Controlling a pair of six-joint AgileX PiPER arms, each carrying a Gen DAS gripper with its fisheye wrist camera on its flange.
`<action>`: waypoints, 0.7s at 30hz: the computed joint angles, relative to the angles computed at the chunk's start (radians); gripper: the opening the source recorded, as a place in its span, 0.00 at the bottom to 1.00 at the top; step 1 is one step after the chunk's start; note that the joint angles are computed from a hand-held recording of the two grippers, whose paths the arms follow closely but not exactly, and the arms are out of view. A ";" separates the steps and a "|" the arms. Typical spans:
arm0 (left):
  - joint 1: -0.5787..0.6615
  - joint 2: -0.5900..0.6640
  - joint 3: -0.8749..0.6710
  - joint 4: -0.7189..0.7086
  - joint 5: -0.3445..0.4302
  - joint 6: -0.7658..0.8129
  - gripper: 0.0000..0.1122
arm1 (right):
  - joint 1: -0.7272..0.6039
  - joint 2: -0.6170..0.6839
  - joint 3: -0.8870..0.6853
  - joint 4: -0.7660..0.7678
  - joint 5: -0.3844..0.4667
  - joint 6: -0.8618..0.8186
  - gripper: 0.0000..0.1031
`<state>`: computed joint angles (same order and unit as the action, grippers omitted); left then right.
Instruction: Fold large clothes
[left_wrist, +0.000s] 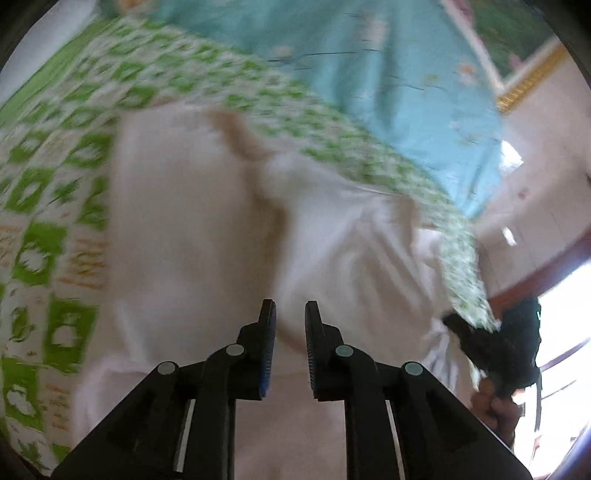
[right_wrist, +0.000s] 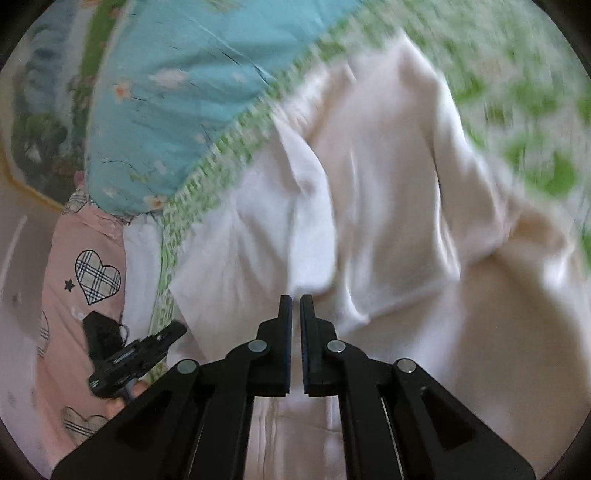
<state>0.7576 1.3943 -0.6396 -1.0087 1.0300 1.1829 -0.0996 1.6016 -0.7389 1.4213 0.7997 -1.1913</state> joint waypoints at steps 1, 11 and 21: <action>-0.035 -0.021 0.007 -0.013 0.008 0.000 0.13 | 0.012 -0.009 -0.010 0.010 0.006 -0.014 0.05; -0.310 0.067 0.063 -0.051 -0.246 -0.007 0.19 | 0.168 0.138 -0.147 -0.169 -0.208 0.160 0.02; -0.061 -0.161 0.154 0.051 -0.092 0.007 0.47 | 0.020 -0.030 0.018 -0.080 -0.072 0.041 0.17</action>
